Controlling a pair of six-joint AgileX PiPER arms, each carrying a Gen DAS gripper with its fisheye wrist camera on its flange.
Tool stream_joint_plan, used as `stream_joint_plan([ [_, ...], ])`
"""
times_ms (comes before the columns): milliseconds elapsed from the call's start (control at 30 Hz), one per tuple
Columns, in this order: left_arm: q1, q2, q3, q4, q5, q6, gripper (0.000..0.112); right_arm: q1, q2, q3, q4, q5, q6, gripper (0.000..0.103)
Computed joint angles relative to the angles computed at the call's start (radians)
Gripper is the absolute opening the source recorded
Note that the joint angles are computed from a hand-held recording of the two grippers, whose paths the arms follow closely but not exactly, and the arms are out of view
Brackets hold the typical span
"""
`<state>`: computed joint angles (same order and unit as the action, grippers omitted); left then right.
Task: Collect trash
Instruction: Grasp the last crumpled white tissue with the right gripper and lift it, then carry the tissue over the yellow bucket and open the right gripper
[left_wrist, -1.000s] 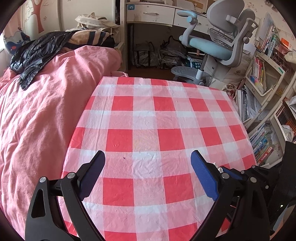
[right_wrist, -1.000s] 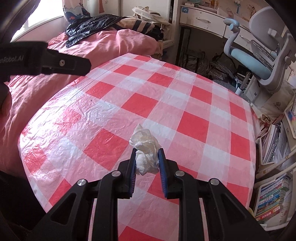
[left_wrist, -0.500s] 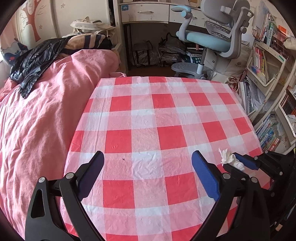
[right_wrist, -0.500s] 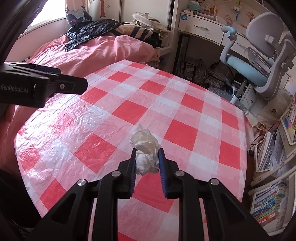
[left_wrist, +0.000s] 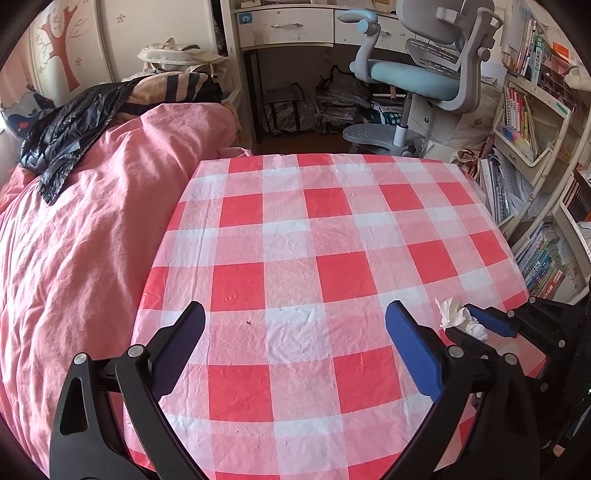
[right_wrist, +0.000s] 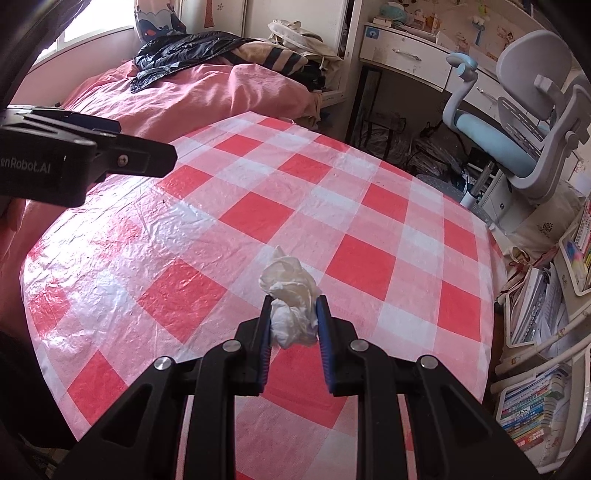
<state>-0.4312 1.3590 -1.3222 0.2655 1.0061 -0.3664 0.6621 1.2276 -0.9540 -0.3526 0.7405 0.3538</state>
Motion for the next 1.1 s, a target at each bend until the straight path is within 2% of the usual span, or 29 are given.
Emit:
stream_joint_plan([
  [433, 0.047, 0.003, -0.013, -0.013, -0.015, 0.014, 0.095, -0.009, 0.011, -0.02, -0.015, -0.019, 0.011, 0.023],
  [1100, -0.099, -0.015, 0.023, 0.133, -0.067, -0.069, 0.095, -0.03, -0.087, 0.0, -0.038, 0.003, -0.017, 0.023],
])
